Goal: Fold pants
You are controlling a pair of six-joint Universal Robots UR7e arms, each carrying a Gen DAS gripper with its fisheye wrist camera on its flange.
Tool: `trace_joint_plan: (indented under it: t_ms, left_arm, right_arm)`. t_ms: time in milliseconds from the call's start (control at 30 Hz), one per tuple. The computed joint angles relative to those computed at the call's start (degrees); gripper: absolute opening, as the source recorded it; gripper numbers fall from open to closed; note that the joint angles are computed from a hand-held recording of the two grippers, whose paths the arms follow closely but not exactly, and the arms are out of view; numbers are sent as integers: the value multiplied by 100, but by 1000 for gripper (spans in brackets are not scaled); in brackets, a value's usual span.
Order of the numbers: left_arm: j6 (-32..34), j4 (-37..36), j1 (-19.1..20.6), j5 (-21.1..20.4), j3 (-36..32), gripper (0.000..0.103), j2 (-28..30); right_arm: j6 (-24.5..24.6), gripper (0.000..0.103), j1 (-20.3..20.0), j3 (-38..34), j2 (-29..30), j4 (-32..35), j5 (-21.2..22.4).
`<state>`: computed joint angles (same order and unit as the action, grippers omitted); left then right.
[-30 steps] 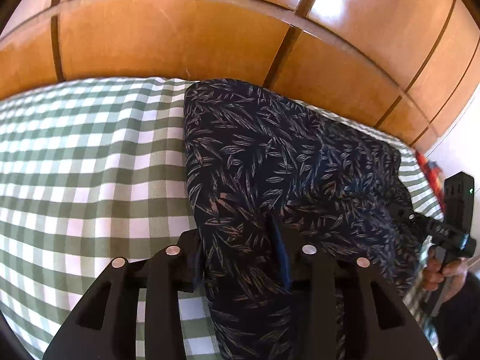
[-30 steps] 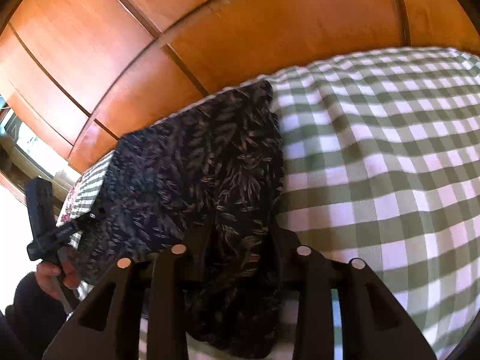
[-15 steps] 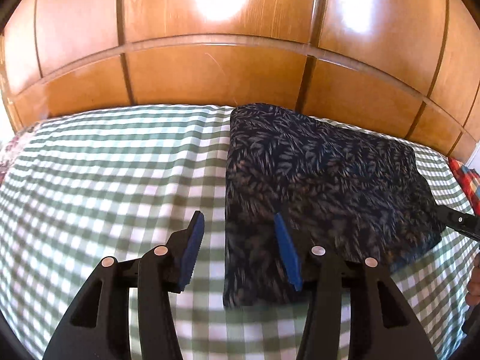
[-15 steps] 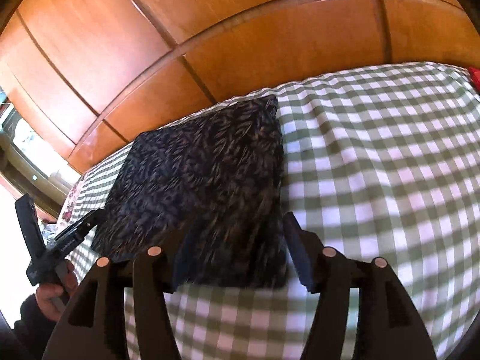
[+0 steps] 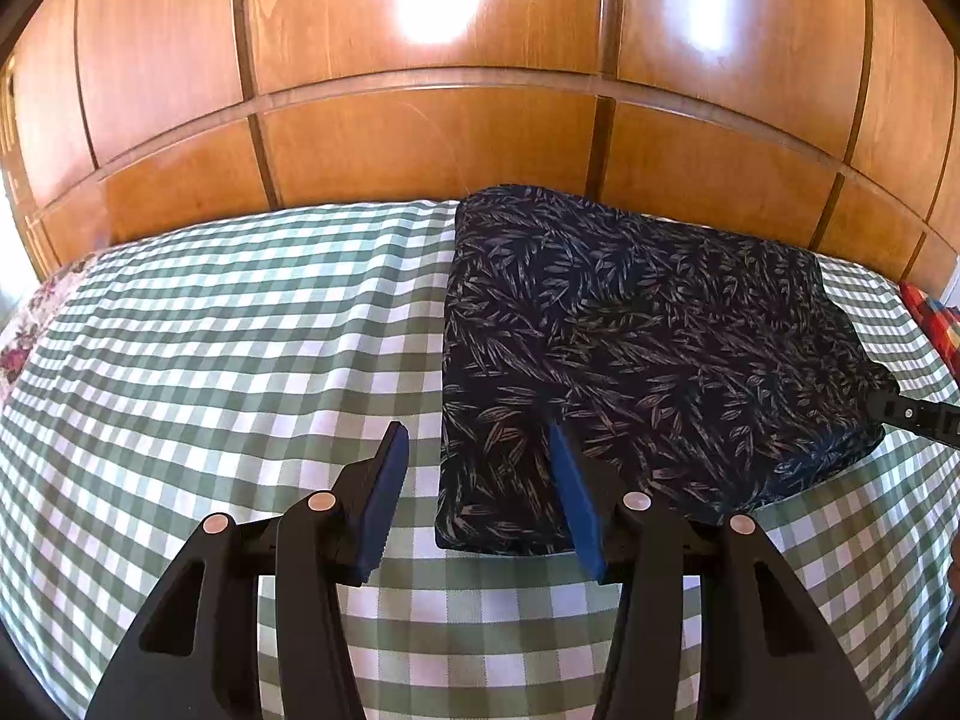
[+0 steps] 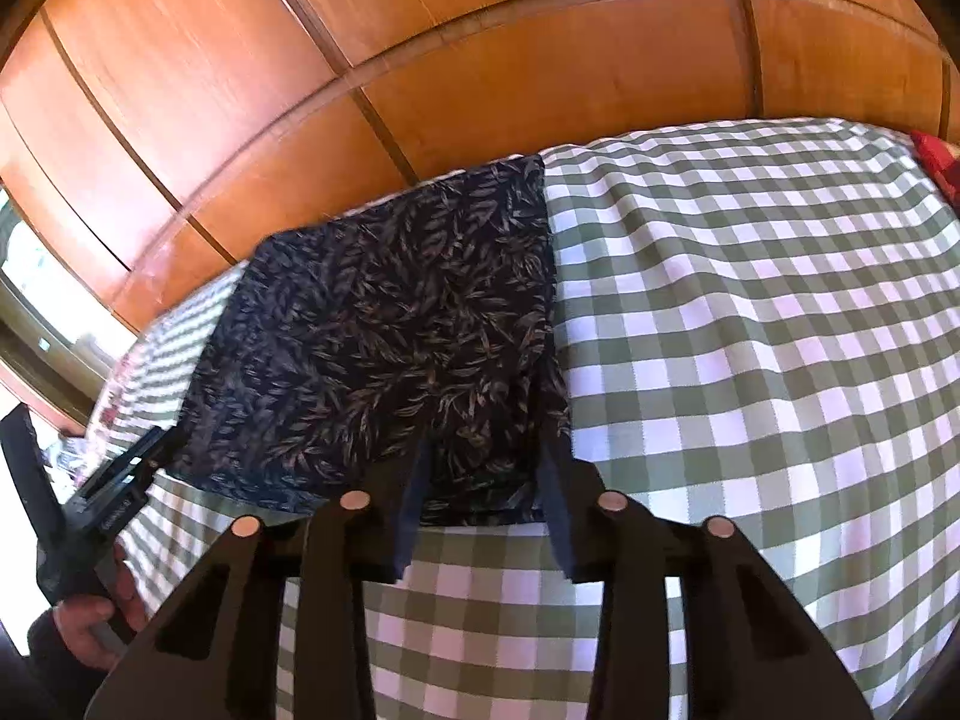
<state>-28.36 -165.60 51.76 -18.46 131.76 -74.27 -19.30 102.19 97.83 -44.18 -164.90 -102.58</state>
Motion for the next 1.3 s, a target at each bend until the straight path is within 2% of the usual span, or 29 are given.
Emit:
trace_joint_plan:
  t_ms: [167,300,500,633,667,700,733,867,933,1033,1100,1300]
  left_arm:
    - [32,124,79,-74,-60,48,56]
    - [121,-49,219,-210,-92,50,149]
    - [240,-282,226,-40,-91,50,315]
    - [177,-317,173,13,-51,51,256]
    - [134,-349,147,8,-13,54,204]
    - [-32,-265,106,54,30,59,130]
    - [-142,-233,67,61,81,61,58]
    - [-530,63,-130,101,276,64,-201]
    - [-712,244,-255,98,391,66,-332]
    - [-1211,703,-470,151,570,75,-558]
    - [-1708,1221,-658,247,682,80,-740]
    - [-3304,2996,-1128,259,875,87,-1330]
  right_arm:
    - [-59,26,70,-73,207,-258,-420]
    - [-125,25,-6,-101,368,-513,-447]
    - [-182,26,22,-25,419,-827,-538]
    - [-73,27,130,39,443,-1027,-785]
    - [-26,30,142,33,441,-1012,-820]
    - [62,43,174,10,445,-994,-950]
    - [159,49,209,-16,449,-976,-1112]
    - [87,51,309,100,339,-1085,-1250]
    - [-47,55,400,229,293,-1302,-1389]
    - [-210,62,511,491,192,-1658,-1496]
    - [-309,68,578,691,108,-1925,-1512]
    - [-683,87,861,1271,-36,-2642,-1504]
